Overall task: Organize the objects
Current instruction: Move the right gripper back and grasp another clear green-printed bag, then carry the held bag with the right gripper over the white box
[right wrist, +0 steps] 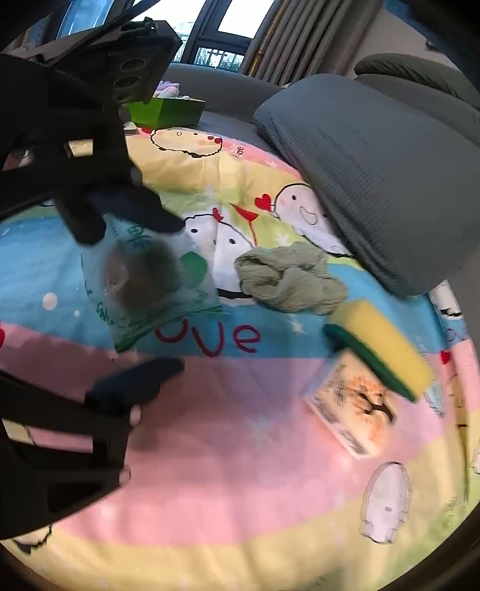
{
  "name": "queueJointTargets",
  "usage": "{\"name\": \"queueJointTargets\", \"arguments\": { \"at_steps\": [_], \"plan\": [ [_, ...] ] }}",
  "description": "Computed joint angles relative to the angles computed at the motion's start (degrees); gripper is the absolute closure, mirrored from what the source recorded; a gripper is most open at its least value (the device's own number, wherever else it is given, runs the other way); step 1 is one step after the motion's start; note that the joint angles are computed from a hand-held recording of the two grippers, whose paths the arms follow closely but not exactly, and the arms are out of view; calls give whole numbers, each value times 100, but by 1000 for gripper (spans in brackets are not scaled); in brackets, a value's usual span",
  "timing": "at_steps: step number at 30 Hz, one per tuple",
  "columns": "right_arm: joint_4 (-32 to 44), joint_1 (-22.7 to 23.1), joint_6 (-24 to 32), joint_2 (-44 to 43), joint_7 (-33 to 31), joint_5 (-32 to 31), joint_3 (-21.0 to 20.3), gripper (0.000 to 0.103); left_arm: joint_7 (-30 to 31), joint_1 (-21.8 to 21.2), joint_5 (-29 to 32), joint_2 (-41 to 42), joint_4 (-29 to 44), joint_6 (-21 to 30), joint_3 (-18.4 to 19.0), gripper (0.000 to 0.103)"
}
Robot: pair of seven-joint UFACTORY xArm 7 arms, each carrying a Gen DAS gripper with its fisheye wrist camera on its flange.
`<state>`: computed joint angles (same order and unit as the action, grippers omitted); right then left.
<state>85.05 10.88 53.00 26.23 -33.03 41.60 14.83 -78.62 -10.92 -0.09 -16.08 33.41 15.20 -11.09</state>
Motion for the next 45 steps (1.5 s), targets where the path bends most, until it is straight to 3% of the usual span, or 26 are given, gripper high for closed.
{"name": "queueJointTargets", "arguments": {
  "at_steps": [2, 3, 12, 21, 32, 45],
  "plan": [
    [75, -98, 180, 123, -121, 198, 79, 50, 90, 71, 237, 100, 83, -142, -61, 35],
    [95, -116, 260, 162, -177, 244, 101, 52, 295, -63, 81, 126, 53, -313, 81, 43],
    [-141, -241, 286, -94, -442, 632, 54, 56, -271, 375, 895, -76, 173, -152, -459, 44],
    [-795, -367, -228, -868, -1217, 1695, -68, 56, -1250, 1134, 2506, -69, 618, -311, -1230, 44],
    [-1239, -395, -515, -1509, -1976, 2478, -433, 56, -2674, 1707, 4612, 255, 1287, -613, -1793, 44],
    [-1486, -415, -694, -1867, -2279, 2789, -698, 56, -3856, 1285, 6191, 631, 1805, -649, -1451, 44]
  ]
}}
